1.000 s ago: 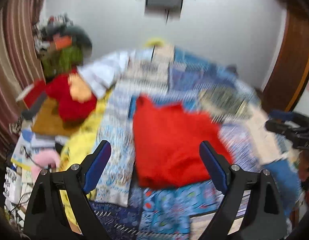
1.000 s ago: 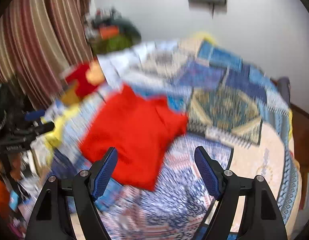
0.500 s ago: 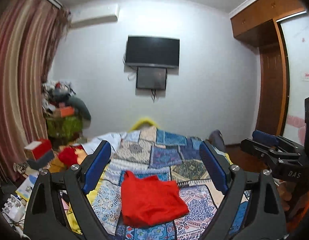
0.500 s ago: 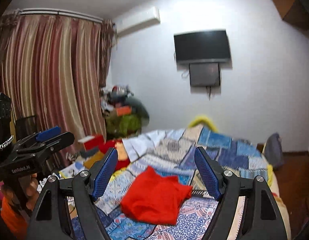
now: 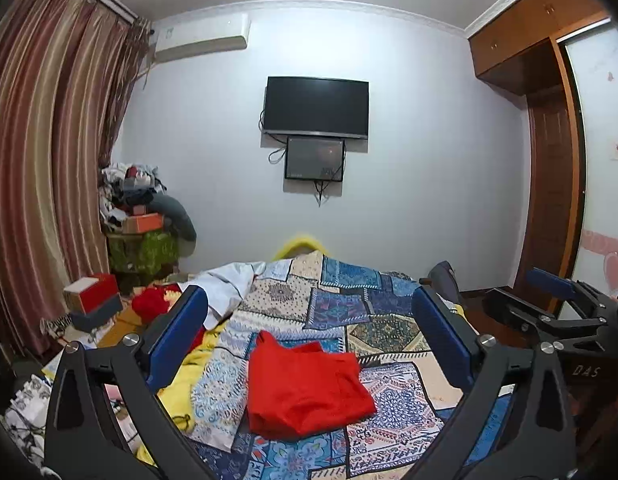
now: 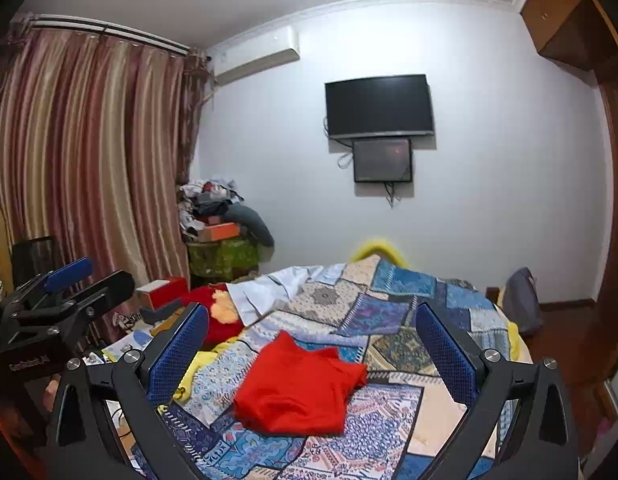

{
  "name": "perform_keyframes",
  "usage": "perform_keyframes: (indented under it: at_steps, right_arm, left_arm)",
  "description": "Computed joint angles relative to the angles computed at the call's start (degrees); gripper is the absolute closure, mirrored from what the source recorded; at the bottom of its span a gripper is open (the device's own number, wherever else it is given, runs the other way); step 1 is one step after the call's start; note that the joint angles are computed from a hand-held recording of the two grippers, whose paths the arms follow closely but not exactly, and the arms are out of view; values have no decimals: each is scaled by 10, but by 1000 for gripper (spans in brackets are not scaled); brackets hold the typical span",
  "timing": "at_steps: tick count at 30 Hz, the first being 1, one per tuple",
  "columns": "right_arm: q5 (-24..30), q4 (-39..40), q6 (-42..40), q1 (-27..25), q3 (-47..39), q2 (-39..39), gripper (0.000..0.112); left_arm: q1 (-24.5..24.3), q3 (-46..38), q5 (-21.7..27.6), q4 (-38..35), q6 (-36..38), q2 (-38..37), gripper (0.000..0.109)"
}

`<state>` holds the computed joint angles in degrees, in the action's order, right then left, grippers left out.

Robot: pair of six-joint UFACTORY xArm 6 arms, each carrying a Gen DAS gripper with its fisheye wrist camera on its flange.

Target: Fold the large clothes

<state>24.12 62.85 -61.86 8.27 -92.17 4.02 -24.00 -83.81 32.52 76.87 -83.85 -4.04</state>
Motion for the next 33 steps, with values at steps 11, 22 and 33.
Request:
perform_keyframes:
  at_steps: [11, 22, 33]
  right_arm:
    - [5, 7, -3, -8, 29, -18, 9]
    - [3, 14, -25, -8, 43, -27, 9]
    - [11, 31, -40, -12, 46, -31, 9]
  left_arm:
    - [2, 9, -2, -7, 1, 1, 6]
    - [2, 6, 1, -14, 8, 8, 6]
    - [3, 8, 0, -14, 3, 6, 6]
